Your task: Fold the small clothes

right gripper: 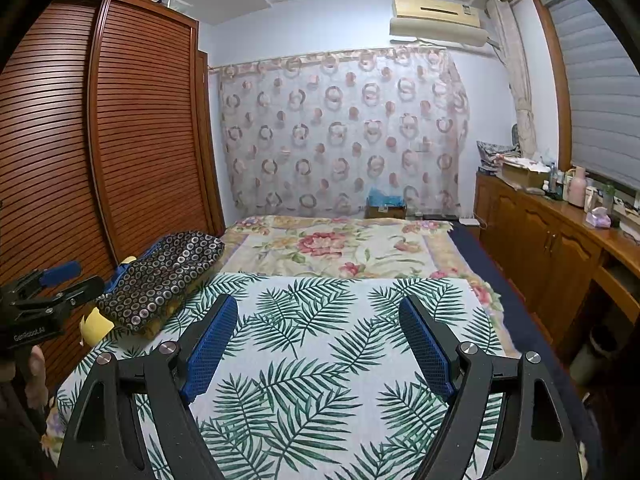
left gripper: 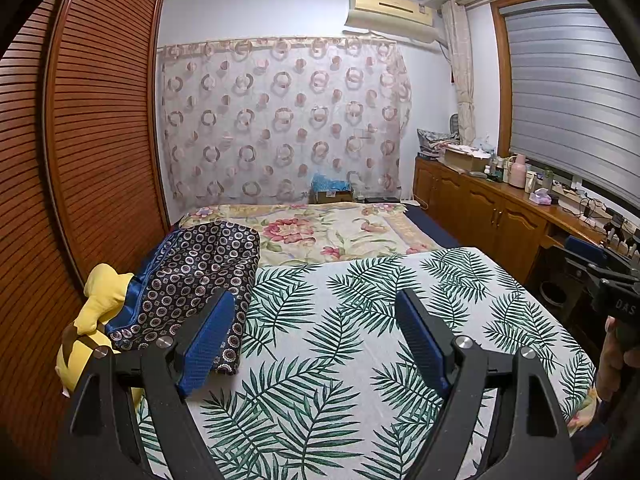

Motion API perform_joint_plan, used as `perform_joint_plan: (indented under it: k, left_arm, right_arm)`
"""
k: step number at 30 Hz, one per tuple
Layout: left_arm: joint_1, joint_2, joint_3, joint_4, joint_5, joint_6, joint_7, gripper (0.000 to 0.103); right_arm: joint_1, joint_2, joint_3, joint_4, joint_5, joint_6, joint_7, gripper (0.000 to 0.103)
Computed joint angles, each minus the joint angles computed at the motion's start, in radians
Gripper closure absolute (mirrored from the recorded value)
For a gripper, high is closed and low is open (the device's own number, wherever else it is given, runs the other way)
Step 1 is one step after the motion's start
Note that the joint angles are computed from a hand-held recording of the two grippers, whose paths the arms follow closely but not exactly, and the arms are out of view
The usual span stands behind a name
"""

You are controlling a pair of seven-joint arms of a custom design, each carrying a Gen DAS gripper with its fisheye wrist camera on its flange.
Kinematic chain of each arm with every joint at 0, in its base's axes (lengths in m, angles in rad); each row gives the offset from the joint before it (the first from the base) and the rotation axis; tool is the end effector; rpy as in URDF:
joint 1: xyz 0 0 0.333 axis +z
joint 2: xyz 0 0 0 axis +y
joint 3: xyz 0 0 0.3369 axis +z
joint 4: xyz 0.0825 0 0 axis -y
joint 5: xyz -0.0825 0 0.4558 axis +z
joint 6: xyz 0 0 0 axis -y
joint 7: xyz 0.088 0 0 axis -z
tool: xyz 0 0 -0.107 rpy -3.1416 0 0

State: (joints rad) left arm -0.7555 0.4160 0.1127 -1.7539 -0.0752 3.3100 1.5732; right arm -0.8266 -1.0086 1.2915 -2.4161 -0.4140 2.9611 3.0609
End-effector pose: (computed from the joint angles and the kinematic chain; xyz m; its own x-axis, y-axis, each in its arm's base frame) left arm 0.6117 -0.4644 0.4560 -0.5737 -0.8189 0.0146 -0.3473 0.2271 -0.9098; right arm 0.4578 0.3271 0.4452 -0.2981 -0.9540 -0.0325 -0.2467 0.1100 -0.9628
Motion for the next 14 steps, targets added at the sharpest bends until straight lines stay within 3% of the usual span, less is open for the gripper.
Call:
perform_joint_plan:
  k: [14]
  left_arm:
    - [-0.001,-0.003,0.0,-0.003,-0.003,0.002,0.002,0.02]
  right_arm:
    - [0.0,0.0,0.0,-0.001,0.004,0.003,-0.002,0.019]
